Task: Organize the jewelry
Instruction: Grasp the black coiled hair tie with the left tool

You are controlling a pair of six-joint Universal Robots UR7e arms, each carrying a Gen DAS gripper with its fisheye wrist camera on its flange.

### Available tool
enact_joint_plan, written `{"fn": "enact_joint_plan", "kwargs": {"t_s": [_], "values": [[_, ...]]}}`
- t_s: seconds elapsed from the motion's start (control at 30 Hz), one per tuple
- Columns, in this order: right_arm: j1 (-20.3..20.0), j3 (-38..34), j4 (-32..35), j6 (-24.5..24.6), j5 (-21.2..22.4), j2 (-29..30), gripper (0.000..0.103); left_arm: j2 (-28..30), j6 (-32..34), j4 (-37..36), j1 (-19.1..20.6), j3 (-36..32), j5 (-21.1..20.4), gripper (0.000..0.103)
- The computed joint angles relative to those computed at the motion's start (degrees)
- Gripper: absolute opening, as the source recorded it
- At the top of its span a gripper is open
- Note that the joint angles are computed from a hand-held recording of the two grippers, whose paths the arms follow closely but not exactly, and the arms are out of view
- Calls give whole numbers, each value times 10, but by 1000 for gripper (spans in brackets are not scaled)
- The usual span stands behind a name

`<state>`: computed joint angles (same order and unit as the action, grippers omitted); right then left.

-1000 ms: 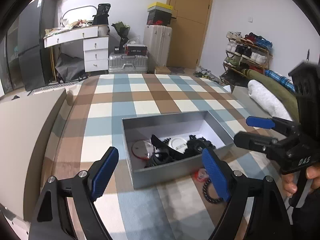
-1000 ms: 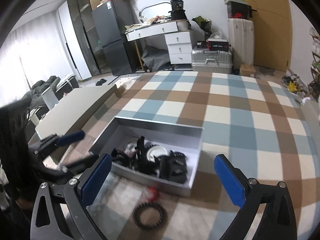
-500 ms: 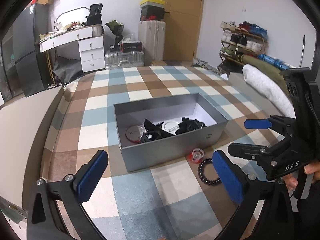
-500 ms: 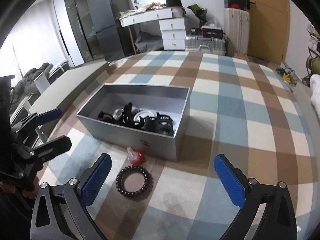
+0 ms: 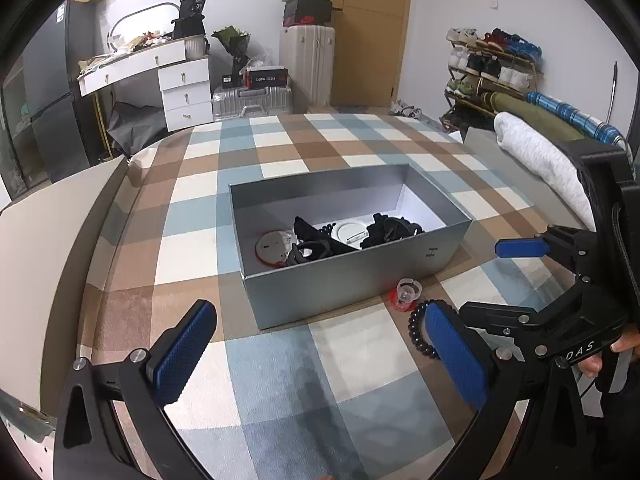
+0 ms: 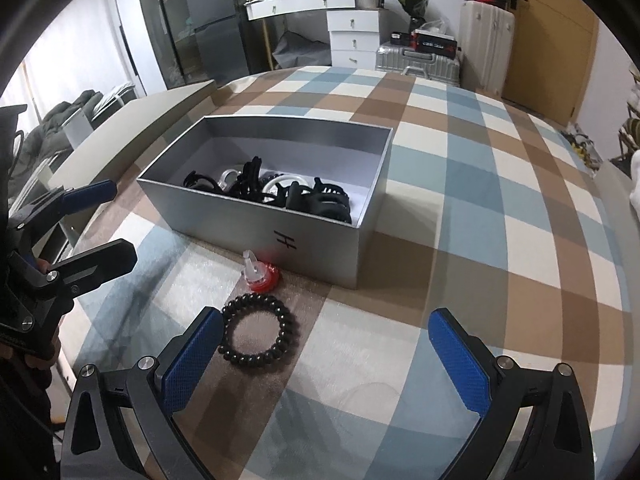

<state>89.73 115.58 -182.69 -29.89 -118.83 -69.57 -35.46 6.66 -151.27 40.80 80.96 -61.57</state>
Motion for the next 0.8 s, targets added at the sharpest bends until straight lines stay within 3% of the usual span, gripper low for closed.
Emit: {"fn": "enact_joint_plan", "kwargs": {"t_s": [0.6,0.8], "values": [[3,-13,-6,-28,-52,35,102,5,-9,42,2,-7,-2,102],[11,-12,-3,-36,-41,45,102,6,-18,53,3,-8,-1,102]]}}
